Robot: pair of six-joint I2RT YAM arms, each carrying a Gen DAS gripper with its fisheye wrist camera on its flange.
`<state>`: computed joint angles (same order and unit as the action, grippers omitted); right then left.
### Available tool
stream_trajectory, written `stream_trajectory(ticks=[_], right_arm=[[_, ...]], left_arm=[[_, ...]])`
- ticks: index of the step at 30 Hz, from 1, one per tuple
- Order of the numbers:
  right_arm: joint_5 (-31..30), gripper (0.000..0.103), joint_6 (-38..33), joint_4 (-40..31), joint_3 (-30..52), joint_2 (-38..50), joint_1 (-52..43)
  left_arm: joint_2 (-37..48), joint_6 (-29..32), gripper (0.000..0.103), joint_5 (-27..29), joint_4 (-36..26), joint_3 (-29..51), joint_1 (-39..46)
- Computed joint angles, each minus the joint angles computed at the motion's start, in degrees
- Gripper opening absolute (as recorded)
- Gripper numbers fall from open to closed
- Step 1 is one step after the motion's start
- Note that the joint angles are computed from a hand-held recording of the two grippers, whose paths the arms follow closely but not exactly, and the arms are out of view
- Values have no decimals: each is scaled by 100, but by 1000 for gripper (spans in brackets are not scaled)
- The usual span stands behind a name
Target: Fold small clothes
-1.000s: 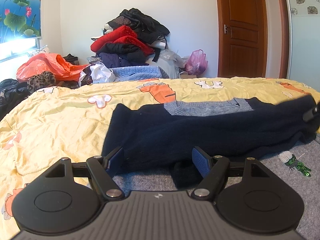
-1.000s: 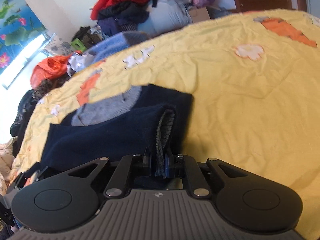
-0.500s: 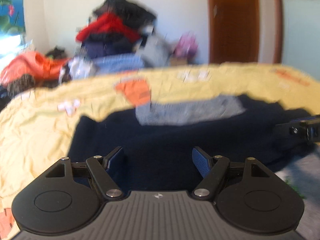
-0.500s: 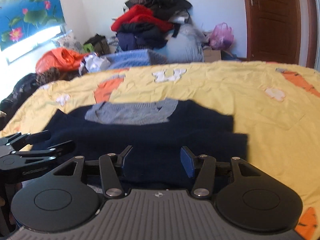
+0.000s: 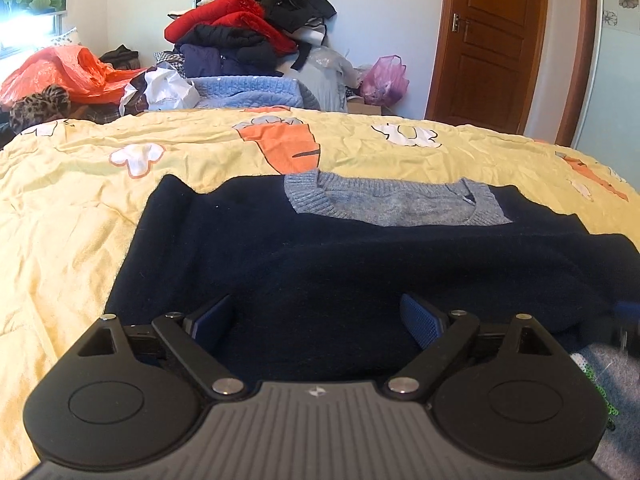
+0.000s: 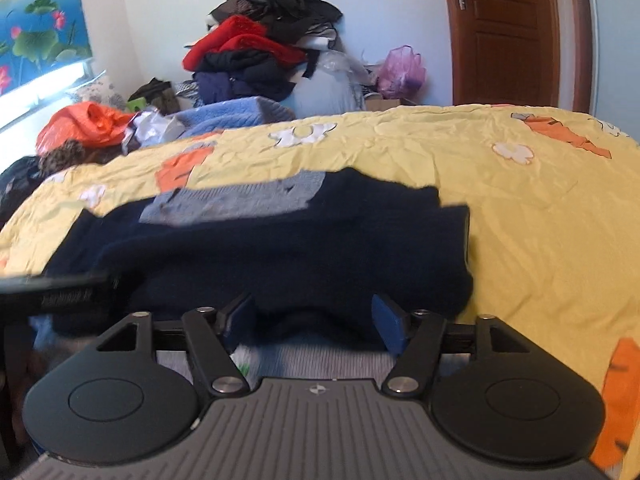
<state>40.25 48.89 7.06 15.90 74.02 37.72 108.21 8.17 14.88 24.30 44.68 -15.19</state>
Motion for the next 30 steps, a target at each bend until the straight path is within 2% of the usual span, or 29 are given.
stream_trajectory(ticks=[2, 4, 6, 9, 11, 13, 14, 17, 18, 21, 24, 27, 30], right_arm=[[444, 72, -61, 253, -80, 388, 379], [410, 74, -95, 174, 9, 444, 325], [379, 81, -245, 22, 218, 644, 305], [496, 87, -317, -354, 583, 1003, 408], [446, 88, -315, -282, 526, 945, 368], [439, 90, -280, -228, 473, 936, 401], [439, 91, -295, -247, 498, 960, 404], [519, 92, -204, -379, 541, 971, 487], [597, 92, -12, -604, 582, 914, 584], [702, 94, 1246, -1645, 695, 583, 1182], [832, 102, 2200, -2324, 767, 660, 1938], [925, 103, 2625, -2589, 832, 910, 2250], [898, 103, 2563, -2615, 905, 1001, 2197]], left_arm=[[-40, 1, 92, -133, 57, -57, -50], [-194, 43, 92, -439, 218, -255, -157], [-542, 52, 92, -761, 294, -597, -247], [-1266, 57, 92, -92, -109, -1121, 33], [-1583, 212, 92, 155, -307, -1417, 179], [-1641, 411, 92, 118, -342, -1634, 201], [-1632, 481, 92, 87, -122, -1786, 208], [-1594, 393, 93, 98, -41, -1797, 228], [-1549, 417, 95, 73, -6, -1786, 201], [-1507, 425, 97, 14, 8, -1771, 139], [-1491, 420, 97, -21, 25, -1770, 106], [-1510, 432, 98, -57, 35, -1793, 95], [-1700, 409, 98, -240, -43, -1899, 48]])
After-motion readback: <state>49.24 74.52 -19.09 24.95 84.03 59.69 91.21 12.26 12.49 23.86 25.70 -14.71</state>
